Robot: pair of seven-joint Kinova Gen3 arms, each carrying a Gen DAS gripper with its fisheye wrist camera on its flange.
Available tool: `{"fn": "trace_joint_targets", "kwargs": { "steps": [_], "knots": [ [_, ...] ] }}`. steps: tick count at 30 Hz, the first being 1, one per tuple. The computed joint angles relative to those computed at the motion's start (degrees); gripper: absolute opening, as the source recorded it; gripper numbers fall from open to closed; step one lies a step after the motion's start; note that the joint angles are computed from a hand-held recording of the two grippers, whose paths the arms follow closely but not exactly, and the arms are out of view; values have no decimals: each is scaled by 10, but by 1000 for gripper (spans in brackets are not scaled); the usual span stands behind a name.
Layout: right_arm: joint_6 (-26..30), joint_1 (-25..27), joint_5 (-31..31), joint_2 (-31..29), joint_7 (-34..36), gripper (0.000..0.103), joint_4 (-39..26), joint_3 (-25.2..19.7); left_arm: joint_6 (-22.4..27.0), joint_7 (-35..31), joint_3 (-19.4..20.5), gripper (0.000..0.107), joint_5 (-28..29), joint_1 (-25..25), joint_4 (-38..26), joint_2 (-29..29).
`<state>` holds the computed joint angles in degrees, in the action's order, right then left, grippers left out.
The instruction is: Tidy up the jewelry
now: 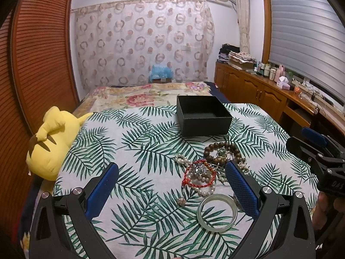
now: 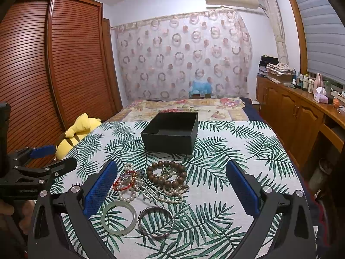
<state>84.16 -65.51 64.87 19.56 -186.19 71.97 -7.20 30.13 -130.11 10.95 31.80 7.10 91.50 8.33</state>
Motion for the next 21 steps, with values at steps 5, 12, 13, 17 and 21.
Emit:
{"fn": "trace_joint_targets", "kwargs": {
  "steps": [5,12,13,17,21],
  "knots": [
    [-15,9,-11,7,-7,101,7,-1,12,0,0,95,-6,-4,-7,17],
    [-17,9,-20,-1,-16,101,20,-2,32,9,1,95,-17,-11,-21,31],
    [-19,11,-21,0,-16,101,18,-2,35,10,1,95,-18,-12,-23,32],
    [-31,17,-25,-6,-18,101,33,-5,48,6,3,95,-17,-16,-31,39],
    [-52,29,-40,-13,-9,95,51,-13,65,4,4,95,-23,-18,-44,54]
  ]
}}
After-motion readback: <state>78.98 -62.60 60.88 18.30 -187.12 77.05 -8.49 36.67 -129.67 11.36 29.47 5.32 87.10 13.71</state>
